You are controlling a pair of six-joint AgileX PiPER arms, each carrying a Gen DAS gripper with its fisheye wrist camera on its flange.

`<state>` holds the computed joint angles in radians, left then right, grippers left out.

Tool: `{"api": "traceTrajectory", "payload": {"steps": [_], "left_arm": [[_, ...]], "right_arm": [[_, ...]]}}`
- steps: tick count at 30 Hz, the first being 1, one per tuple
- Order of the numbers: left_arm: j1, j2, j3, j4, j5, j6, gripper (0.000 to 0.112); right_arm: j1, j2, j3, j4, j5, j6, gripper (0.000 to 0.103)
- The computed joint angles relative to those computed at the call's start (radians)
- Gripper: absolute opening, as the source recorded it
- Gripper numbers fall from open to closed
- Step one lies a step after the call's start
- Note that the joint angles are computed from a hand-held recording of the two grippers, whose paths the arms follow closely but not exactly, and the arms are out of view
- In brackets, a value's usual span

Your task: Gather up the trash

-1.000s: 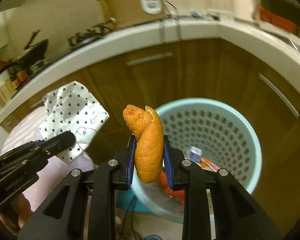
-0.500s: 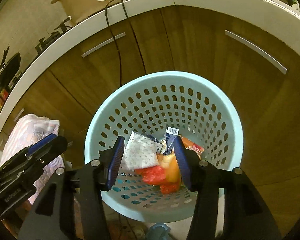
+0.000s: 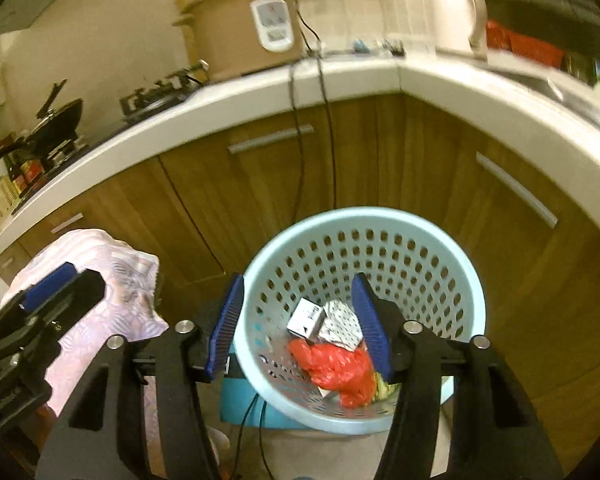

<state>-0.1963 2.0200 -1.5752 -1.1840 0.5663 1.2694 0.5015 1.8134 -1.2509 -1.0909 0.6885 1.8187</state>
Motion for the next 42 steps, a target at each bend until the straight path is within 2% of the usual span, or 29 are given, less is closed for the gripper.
{"api": "traceTrajectory", "payload": {"steps": [5,8,12,15,18,21,33,42], "left_arm": [[0.047,-0.058,0.098,-0.194,-0.058,0.175,0.083],[0.059,-0.059,0.117,-0.273,-0.071,0.274,0.083],[0.062,-0.061,0.151,-0.344,-0.083,0.373,0.083],[0.065,-0.052,0.149,-0.345,-0.078,0.379,0.083],[0.059,-0.055,0.163,-0.374,-0.108,0.42,0.083],[0.064,-0.05,0.157,-0.335,-0.096,0.39,0.083],[0.062,-0.066,0.195,-0.438,-0.139,0.494,0.083],[0.067,-0.059,0.184,-0.407,-0.141,0.454,0.084]], "right_arm": [[0.107,0.051,-0.086,-0.053,0.186,0.02,0.059],[0.139,0.076,-0.108,-0.069,0.258,0.052,0.067],[0.154,0.072,-0.075,-0.098,0.252,0.132,0.068],[0.16,0.086,-0.094,-0.082,0.264,0.101,0.068],[0.163,0.087,-0.104,-0.088,0.273,0.092,0.068],[0.165,0.09,-0.117,-0.089,0.286,0.088,0.068],[0.172,0.096,-0.133,-0.09,0.302,0.089,0.068],[0.167,0.096,-0.132,-0.088,0.293,0.079,0.068]]}}
